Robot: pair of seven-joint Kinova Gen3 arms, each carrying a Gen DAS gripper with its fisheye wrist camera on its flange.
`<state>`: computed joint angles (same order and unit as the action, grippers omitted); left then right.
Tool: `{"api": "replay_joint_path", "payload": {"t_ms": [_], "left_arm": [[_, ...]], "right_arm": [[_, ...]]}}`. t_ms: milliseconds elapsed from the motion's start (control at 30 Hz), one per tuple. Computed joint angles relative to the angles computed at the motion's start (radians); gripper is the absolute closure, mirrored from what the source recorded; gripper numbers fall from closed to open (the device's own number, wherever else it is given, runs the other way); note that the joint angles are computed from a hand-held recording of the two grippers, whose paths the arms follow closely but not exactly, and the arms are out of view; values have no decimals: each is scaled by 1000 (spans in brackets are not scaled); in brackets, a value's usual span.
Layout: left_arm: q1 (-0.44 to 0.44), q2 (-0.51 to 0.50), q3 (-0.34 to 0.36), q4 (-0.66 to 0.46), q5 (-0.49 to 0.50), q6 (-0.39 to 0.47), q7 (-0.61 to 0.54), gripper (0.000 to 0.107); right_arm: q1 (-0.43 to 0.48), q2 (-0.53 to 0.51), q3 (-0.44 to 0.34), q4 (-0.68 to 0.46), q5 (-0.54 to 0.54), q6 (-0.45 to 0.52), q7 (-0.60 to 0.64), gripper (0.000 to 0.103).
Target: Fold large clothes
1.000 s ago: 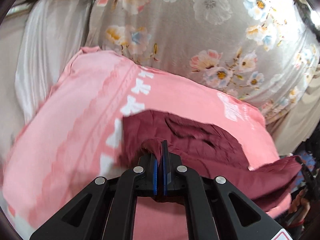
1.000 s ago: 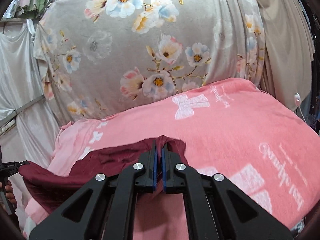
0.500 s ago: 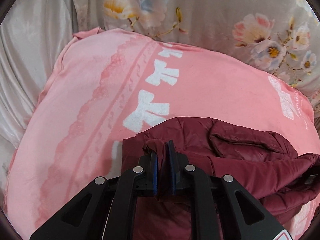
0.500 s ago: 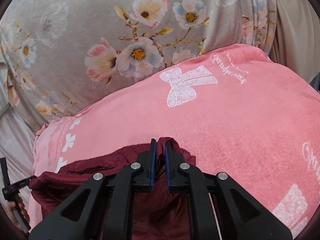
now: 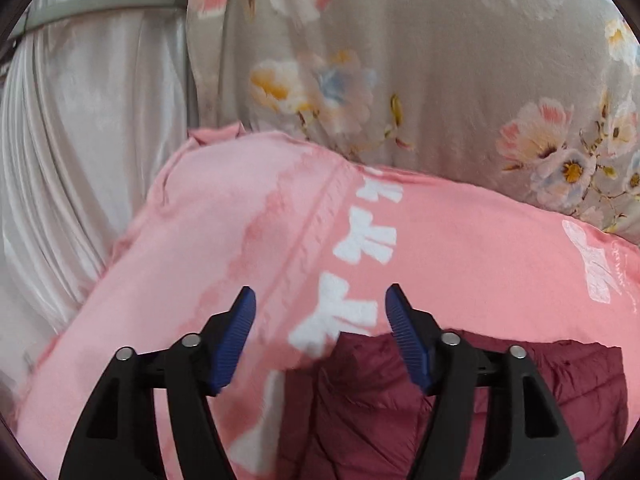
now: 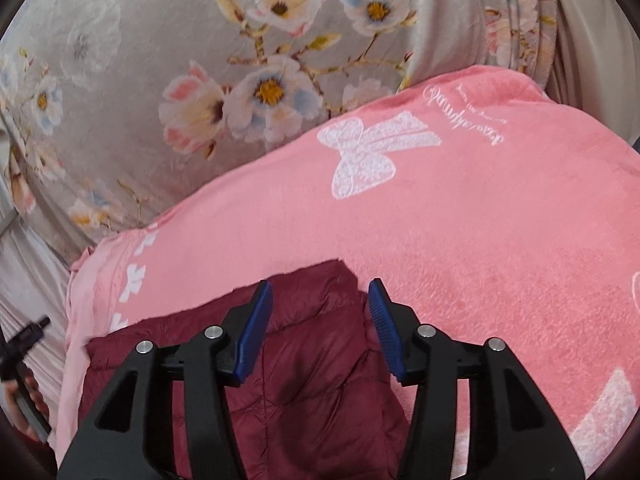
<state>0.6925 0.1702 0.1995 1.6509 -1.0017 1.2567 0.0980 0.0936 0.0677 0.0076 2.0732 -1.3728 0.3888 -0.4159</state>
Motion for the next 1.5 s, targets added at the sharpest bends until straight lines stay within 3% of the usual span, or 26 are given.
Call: {"api": "replay_joint_path", "payload": {"t_ms": [100, 233, 300, 367, 433, 500, 600, 733, 833, 967, 1067, 1133, 1233, 1333, 1433, 1500], "left_arm": [[-118, 0, 44, -2, 102, -97, -106, 41], [-303, 11, 122, 39, 265, -259, -206, 42], [-346, 39, 113, 58, 346, -341, -251, 44], [-315, 56, 43, 71, 403, -403, -293, 56], [-246, 79, -49, 74, 437, -439, -316, 73], [-181, 93, -115, 67, 425, -438, -308, 82], [-147, 119, -136, 66, 384, -431, -275, 87], [-85, 164, -164, 58, 295, -395, -222, 87], [-55, 180, -179, 64, 239, -386, -174, 87], [-39, 198, -185, 58, 200, -367, -137, 85], [-85, 184, -139, 66, 186, -357, -112, 79], [-101, 168, -112, 61, 184, -305, -93, 76], [-33, 129, -137, 43, 165, -183, -56, 74], [78, 107, -180, -12, 121, -71, -43, 77], [73, 108, -84, -78, 80, -71, -93, 77], [32, 137, -10, -121, 111, -141, -168, 76]], "right_arm": [[-66, 37, 37, -41, 109, -14, -122, 45], [-235, 142, 223, -133, 209, 49, -285, 38], [-295, 204, 300, -188, 263, 108, -366, 38], [-320, 233, 309, -224, 345, 122, -447, 46], [-320, 218, 270, -221, 426, 72, -500, 76], [-272, 184, 187, -198, 493, -5, -548, 93], [-195, 178, 95, -195, 603, -52, -655, 96], [-272, 225, 158, -205, 765, -74, -803, 97], [-290, 244, 153, -186, 830, -125, -853, 96], [-440, 252, 292, -173, 865, -163, -878, 96], [-455, 243, 341, -183, 782, -126, -825, 93], [-520, 198, 421, -145, 774, -155, -857, 83], [-650, 82, 516, -55, 843, -264, -883, 83], [-678, -25, 460, -22, 815, -266, -780, 83], [-635, -33, 321, -58, 748, -174, -658, 83], [-599, 9, 228, -99, 691, -103, -577, 83]]}}
